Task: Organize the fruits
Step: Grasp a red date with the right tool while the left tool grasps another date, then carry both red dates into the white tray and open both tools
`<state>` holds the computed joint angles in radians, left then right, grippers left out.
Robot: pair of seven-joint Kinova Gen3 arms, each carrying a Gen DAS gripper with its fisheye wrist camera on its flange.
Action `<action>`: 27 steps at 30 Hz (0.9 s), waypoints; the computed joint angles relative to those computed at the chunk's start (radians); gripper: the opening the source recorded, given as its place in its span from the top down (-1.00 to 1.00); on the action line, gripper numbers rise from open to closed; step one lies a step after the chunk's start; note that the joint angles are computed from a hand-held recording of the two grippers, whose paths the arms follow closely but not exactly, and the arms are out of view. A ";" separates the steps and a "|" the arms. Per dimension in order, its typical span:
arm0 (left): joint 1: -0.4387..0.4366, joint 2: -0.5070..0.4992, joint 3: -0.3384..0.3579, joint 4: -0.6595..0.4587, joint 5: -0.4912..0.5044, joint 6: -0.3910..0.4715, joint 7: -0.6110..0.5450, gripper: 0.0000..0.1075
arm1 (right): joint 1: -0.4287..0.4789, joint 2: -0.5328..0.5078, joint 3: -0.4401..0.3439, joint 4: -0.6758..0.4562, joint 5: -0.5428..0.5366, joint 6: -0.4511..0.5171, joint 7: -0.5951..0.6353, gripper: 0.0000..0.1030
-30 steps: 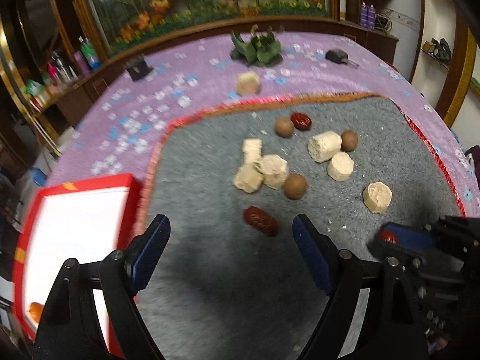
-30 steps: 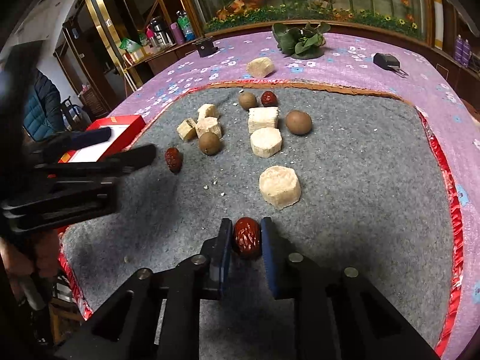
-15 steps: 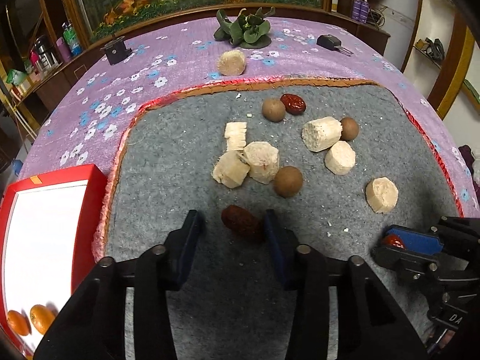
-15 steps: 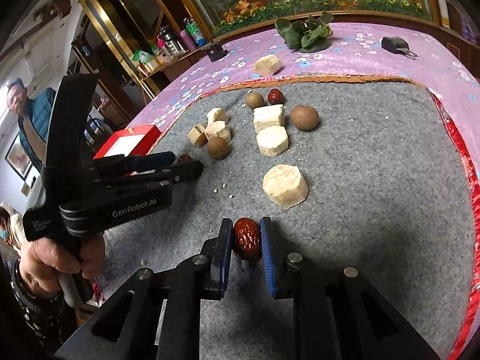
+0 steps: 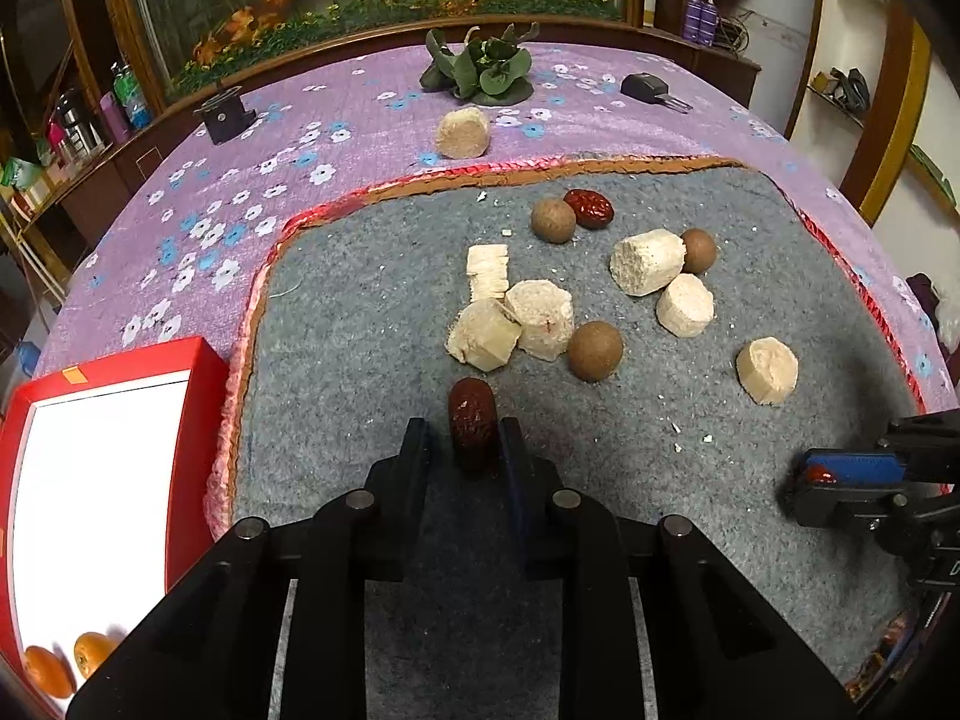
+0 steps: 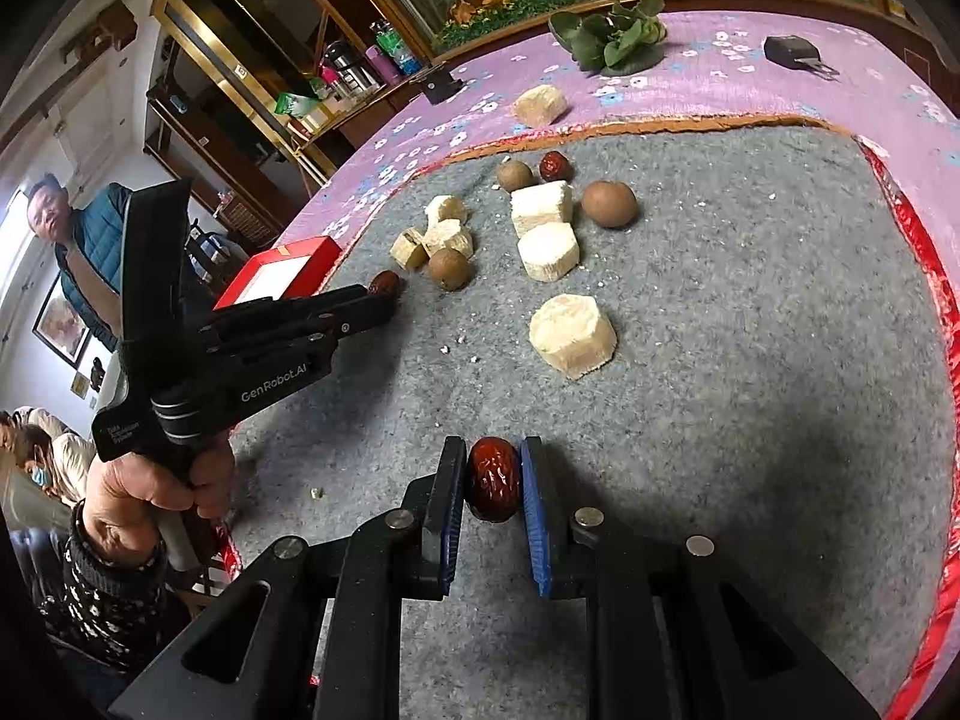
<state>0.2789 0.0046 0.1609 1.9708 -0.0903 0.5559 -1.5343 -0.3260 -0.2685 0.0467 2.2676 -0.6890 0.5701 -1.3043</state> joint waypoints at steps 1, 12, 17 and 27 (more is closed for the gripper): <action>-0.001 0.003 -0.001 -0.004 0.005 0.000 -0.008 0.68 | -0.001 -0.001 0.001 0.001 -0.003 -0.002 0.000 0.64; -0.028 -0.021 -0.021 0.028 0.092 -0.052 -0.084 0.78 | -0.008 -0.010 0.004 0.012 -0.019 -0.021 0.012 0.64; -0.043 -0.098 -0.030 0.083 0.118 -0.084 -0.096 0.77 | -0.025 -0.027 -0.009 -0.004 -0.026 -0.029 0.003 0.64; -0.109 -0.372 -0.166 0.234 0.235 -0.066 -0.229 0.77 | -0.123 0.110 -0.162 -0.175 0.083 -0.123 -0.124 0.64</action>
